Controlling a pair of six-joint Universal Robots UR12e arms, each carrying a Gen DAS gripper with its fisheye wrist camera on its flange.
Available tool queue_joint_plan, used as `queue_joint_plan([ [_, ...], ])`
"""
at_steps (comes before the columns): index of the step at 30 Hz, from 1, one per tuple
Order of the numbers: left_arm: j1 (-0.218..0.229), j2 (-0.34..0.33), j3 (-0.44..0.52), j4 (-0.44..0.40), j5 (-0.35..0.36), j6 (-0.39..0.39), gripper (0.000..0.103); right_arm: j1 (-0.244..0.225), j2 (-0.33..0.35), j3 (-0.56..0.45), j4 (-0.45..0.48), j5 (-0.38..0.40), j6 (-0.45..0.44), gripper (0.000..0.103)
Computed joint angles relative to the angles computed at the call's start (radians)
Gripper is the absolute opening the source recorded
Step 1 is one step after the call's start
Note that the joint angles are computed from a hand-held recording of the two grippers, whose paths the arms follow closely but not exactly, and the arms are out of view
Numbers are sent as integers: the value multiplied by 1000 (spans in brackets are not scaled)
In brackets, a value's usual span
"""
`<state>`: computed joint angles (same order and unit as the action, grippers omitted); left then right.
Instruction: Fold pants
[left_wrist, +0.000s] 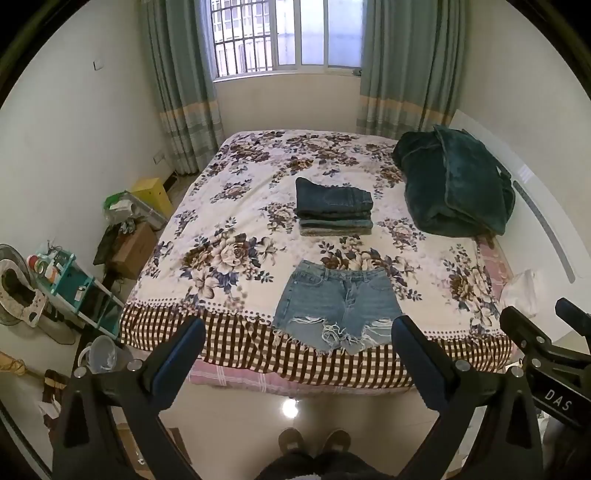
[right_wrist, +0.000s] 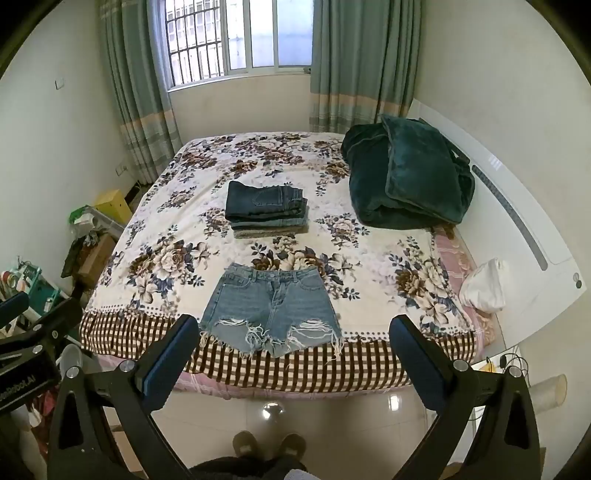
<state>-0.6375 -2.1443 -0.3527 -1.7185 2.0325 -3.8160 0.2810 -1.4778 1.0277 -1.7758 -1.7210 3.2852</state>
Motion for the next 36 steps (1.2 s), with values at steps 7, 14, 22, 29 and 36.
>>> queue_joint_plan([
  [7, -1, -6, 7, -2, 3, -1, 103, -1, 0, -2, 2, 3, 1, 103],
  [14, 5, -24, 52, -23, -6, 7, 103, -2, 3, -12, 6, 4, 0, 103],
  [22, 5, -22, 49, -20, -3, 10, 103, -4, 1, -11, 7, 7, 2, 103],
  [29, 4, -18, 42, -13, -4, 12, 103, -8, 4, -22, 11, 12, 0, 103],
  [36, 3, -12, 28, -5, 0, 12, 103, 3, 13, -43, 22, 6, 8, 103],
])
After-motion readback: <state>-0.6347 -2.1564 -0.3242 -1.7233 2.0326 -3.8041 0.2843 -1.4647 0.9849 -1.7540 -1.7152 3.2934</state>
